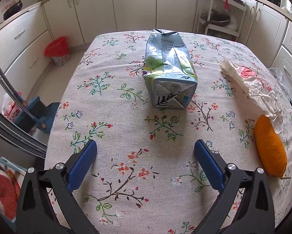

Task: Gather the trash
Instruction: 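Grasp the long orange peel with the right tool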

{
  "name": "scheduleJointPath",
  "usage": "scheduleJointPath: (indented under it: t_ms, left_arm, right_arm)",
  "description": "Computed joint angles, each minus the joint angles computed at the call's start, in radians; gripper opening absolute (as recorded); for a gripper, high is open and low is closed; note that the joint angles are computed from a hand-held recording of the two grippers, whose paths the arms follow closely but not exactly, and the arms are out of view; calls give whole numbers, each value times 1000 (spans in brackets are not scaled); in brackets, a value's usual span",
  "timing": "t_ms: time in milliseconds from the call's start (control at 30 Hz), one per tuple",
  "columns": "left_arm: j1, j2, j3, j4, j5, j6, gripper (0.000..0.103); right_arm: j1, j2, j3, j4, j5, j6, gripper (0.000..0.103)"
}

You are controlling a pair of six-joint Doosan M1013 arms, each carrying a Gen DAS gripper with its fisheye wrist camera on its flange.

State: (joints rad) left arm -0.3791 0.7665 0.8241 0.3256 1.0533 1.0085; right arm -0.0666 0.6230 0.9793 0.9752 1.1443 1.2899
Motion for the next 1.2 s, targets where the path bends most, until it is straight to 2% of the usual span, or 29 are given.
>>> scheduleJointPath:
  t_ms: [33,133,200,300,333,367,467,567,667,800,967,1033,1133,1200]
  left_arm:
    - [0,0,0,0,0,0,95]
    - [0,-1,1,0,0,0,95]
    - [0,-1,1,0,0,0,95]
    - [0,-1,1,0,0,0,95]
    - [0,0,1,0,0,0,95]
    - [0,1,-2,0,1,1,95]
    - [0,-1,1,0,0,0,95]
    - [0,1,-1,-1,0,0,95]
    - [0,0,0,-1,0,0,95]
    - [1,1,-2,-2,0,1,95]
    - [0,0,0,-1,0,0,96]
    - [0,1,-1,-2,1,0,95]
    - [0,1,-1,-2,1,0,96]
    - [0,2,-3,-2,2,0,96]
  right_arm:
    - [19,-7,-1,-112,24,-13,79]
    - [50,-44,58,-258,61,-108,77]
    - [92,-66,85,-408,22,-161,71]
    - [136,-84,119,-588,-74,-180,50]
    - [134,-75,110,-594,-73,-177,40]
    - [119,-66,100,-548,-46,-156,35]
    - [65,-8,27,-359,72,-55,30]
    - [-6,35,36,-73,154,105,29]
    - [-50,50,84,163,181,201,30]
    - [-73,35,135,220,150,266,33]
    - [-72,-9,138,52,47,248,42]
    - [-53,-22,128,-61,-7,247,50]
    - [-36,-29,119,-146,-55,263,54]
    - [-13,-44,118,-269,-121,263,60]
